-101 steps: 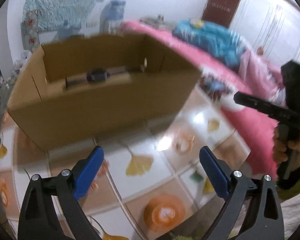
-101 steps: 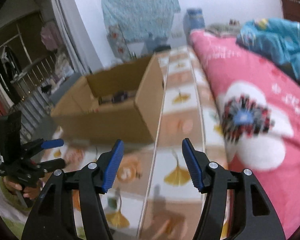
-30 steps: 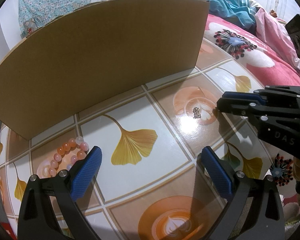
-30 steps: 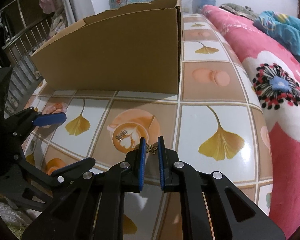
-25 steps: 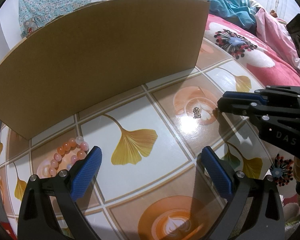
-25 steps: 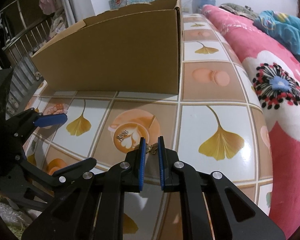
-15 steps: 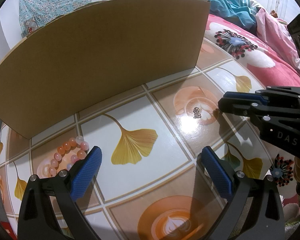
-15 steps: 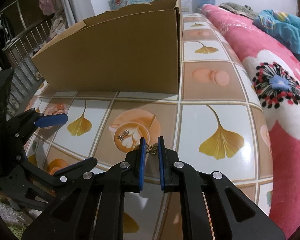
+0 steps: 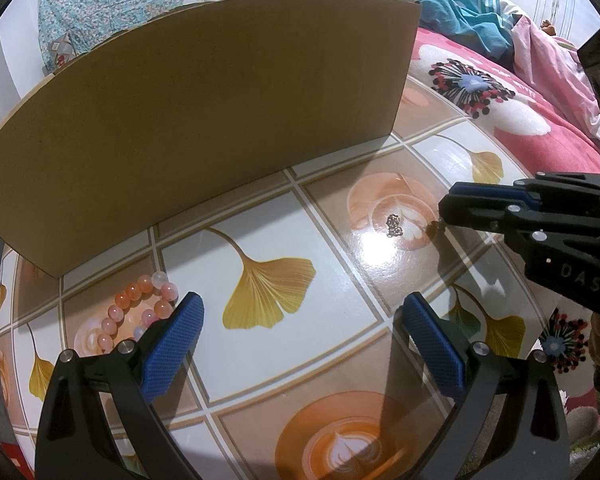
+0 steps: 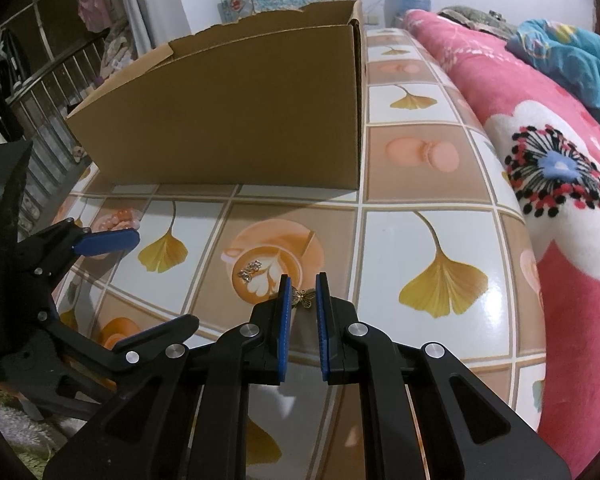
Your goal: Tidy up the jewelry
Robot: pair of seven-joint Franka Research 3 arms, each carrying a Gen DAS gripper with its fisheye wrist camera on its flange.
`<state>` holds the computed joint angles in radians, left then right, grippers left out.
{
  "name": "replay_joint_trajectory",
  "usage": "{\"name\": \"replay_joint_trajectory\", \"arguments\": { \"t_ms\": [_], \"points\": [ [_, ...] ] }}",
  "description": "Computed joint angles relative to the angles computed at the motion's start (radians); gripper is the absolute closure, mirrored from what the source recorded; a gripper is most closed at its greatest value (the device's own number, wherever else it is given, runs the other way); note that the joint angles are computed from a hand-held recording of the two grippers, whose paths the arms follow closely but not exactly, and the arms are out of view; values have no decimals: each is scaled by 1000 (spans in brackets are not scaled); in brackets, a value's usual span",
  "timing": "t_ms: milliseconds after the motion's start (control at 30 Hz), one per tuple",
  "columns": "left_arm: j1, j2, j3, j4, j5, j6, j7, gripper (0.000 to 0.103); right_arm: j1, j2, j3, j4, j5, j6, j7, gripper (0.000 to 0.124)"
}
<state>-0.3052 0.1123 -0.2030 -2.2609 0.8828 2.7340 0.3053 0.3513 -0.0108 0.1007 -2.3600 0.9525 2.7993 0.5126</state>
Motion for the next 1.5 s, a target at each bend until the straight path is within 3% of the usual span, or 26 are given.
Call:
{"name": "replay_joint_trajectory", "arguments": {
  "t_ms": [233,400,500,633,967,1067,1200,1500],
  "points": [
    [9,-7,-2,-7,-50,1,54,5,1,-23,-6,-14,21,2,-21,114],
    [12,-24,14,-14,69,64,-41,6,0,-39,-15,-24,50,-3,-45,114],
    [15,-25,17,-2,165,115,-88,13,0,-42,-20,-28,68,-4,-58,114],
    [15,3,13,32,203,161,-68,27,-8,-34,-28,-18,94,-16,-74,114],
    [-11,85,20,106,17,151,167,63,-39,-4,-32,11,135,-61,-103,114],
    [-15,102,17,122,-44,127,232,80,-47,1,-31,16,148,-75,-111,114],
    [-25,114,21,134,-91,111,287,86,-54,6,-29,22,162,-88,-122,114],
    [-50,121,39,148,-72,91,289,99,-61,8,-27,26,178,-103,-138,114]
  ]
}}
